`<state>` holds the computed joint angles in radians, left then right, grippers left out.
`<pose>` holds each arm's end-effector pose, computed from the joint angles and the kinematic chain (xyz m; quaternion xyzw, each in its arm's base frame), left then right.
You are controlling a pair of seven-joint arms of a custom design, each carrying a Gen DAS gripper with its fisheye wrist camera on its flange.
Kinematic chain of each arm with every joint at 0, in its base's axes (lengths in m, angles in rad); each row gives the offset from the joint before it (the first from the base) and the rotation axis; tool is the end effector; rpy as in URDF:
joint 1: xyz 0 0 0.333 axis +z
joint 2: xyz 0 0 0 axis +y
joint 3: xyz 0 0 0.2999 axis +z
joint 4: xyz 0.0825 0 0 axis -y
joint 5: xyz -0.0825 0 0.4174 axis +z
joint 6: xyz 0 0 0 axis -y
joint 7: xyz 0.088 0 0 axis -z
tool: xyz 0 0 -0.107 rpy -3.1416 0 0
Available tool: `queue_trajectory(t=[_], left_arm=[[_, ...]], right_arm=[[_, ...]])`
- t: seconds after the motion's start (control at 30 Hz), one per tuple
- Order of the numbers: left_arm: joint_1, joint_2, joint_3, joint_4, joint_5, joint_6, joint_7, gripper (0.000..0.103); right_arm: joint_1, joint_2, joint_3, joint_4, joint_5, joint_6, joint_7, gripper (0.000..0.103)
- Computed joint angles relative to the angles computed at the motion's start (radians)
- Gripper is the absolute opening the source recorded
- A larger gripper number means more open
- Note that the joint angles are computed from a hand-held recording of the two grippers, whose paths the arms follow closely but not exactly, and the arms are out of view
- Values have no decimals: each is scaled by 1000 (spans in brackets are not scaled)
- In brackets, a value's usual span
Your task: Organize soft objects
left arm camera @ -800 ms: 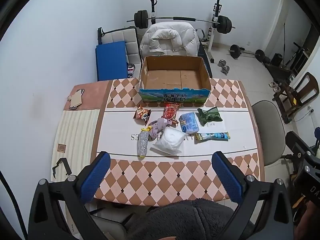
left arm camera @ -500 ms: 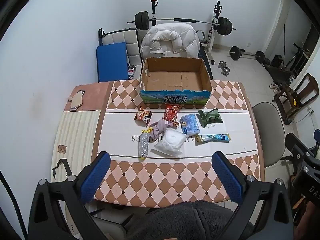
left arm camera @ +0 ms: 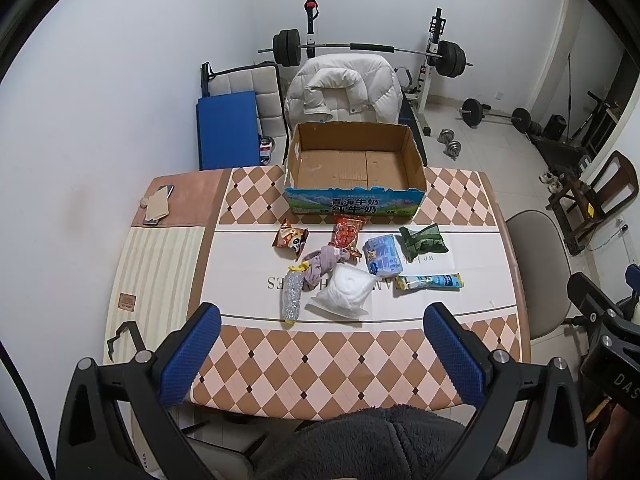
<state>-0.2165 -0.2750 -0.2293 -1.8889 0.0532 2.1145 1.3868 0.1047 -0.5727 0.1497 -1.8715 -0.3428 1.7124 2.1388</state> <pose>0.4902 -0.2484 0.6527 -0.5804 0.7750 -0.1917 0.1607 0.3994 0.0973 0.7630 -0.5516 0.7823 -0.2691 0.1067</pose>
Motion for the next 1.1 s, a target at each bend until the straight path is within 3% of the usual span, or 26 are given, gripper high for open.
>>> queue_trajectory(t=[0.93,1.1], left_arm=[[1,14,1,32,3,-11,0,103],[2,18,-1,41,6,-12,-4,103]], right_arm=[[1,-5,-1,2,-1,5,-2,103],[-3,51,12,82,-9,-22,6,103]])
